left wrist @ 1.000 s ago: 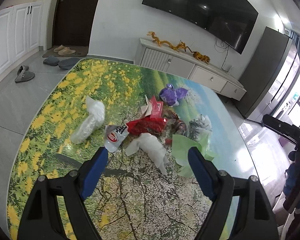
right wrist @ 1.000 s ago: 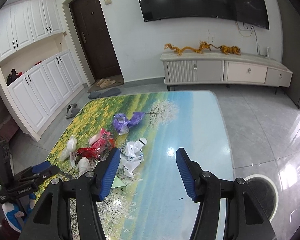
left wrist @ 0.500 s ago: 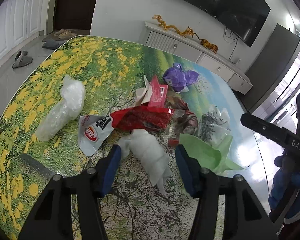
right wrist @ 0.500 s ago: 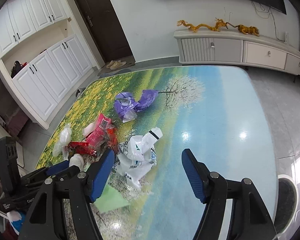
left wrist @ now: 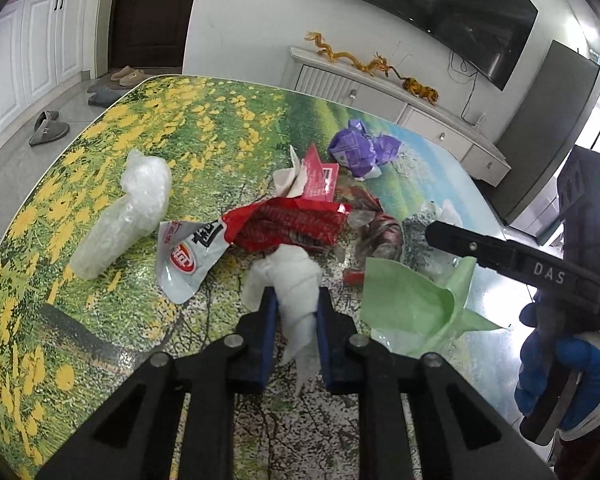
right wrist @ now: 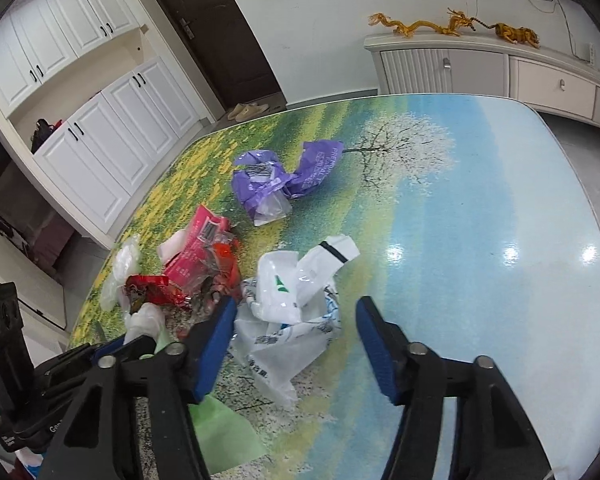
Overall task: Collect trash
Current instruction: 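Grasp the white plastic bag with the right tool, then carry the tissue and white bag over the bin and open both tools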
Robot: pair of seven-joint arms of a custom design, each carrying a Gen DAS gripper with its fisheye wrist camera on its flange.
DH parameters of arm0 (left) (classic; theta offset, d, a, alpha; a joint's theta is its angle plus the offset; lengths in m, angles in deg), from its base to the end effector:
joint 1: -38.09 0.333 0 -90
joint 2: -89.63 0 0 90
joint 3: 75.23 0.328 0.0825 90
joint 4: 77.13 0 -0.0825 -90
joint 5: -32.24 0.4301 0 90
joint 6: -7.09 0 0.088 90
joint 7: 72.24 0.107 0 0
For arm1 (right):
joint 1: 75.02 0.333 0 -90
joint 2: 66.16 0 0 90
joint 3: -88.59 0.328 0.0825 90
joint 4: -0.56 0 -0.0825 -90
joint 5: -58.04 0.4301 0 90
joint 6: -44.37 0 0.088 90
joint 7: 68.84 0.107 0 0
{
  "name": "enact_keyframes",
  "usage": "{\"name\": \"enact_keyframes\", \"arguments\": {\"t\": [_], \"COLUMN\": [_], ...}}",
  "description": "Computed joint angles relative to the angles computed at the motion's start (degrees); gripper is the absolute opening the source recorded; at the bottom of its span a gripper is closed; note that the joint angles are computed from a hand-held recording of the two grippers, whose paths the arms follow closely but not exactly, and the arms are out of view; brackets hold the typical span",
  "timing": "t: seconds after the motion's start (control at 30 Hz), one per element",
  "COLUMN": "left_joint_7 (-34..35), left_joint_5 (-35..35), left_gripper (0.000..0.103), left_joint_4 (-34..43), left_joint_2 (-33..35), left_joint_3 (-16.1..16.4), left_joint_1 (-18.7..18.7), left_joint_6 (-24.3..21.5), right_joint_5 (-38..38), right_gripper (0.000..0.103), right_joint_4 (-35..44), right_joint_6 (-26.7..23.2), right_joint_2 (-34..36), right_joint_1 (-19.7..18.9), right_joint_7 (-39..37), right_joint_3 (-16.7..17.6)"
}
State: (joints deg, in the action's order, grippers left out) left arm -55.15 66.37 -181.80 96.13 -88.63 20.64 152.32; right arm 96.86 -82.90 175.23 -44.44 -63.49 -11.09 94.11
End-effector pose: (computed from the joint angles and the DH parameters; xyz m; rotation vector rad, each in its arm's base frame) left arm 0.5850 -0.3496 0.5322 -2.1599 1.5058 -0.8680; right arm 0.7272 0.2259 0.5225 -2.0501 1.2052 0.0565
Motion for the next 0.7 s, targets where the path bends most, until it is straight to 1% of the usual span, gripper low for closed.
{"name": "enact_keyframes", "arguments": {"t": [0.13, 0.2, 0.27, 0.47, 0.7], "left_joint_7": [-1.6, -2.6, -3.5, -5.6, -6.0], "left_joint_5": [1.0, 1.7, 2.4, 5.0, 8.5], "left_gripper": [0.016, 0.016, 0.016, 0.016, 0.016], "left_joint_4": [-0.6, -0.9, -1.1, -0.9, 2.0], "left_joint_2": [-1.1, -1.8, -2.5, -4.3, -4.4], "left_joint_3": [-0.1, -0.3, -0.4, -1.2, -2.2], "left_joint_1": [-0.4, -0.6, -0.7, -1.3, -2.5], "left_joint_6": [-0.8, -1.4, -2.2, -4.6, -7.8], "right_joint_5": [0.6, 0.9, 1.6, 6.1, 11.5], "right_gripper": [0.045, 0.038, 0.034, 0.033, 0.033], "right_joint_4": [-0.6, -1.1, -2.2, -6.1, -11.1], "right_joint_6": [-0.2, 0.0, 0.8, 3.8, 6.4], "right_joint_2": [-0.6, -0.8, -1.7, -5.8, -12.1], "right_joint_1": [0.0, 0.0, -0.1, -1.2, -2.3], "right_joint_7": [-1.6, -2.0, -2.7, -5.6, -11.1], "right_joint_3": [0.3, 0.3, 0.4, 0.2, -0.9]}}
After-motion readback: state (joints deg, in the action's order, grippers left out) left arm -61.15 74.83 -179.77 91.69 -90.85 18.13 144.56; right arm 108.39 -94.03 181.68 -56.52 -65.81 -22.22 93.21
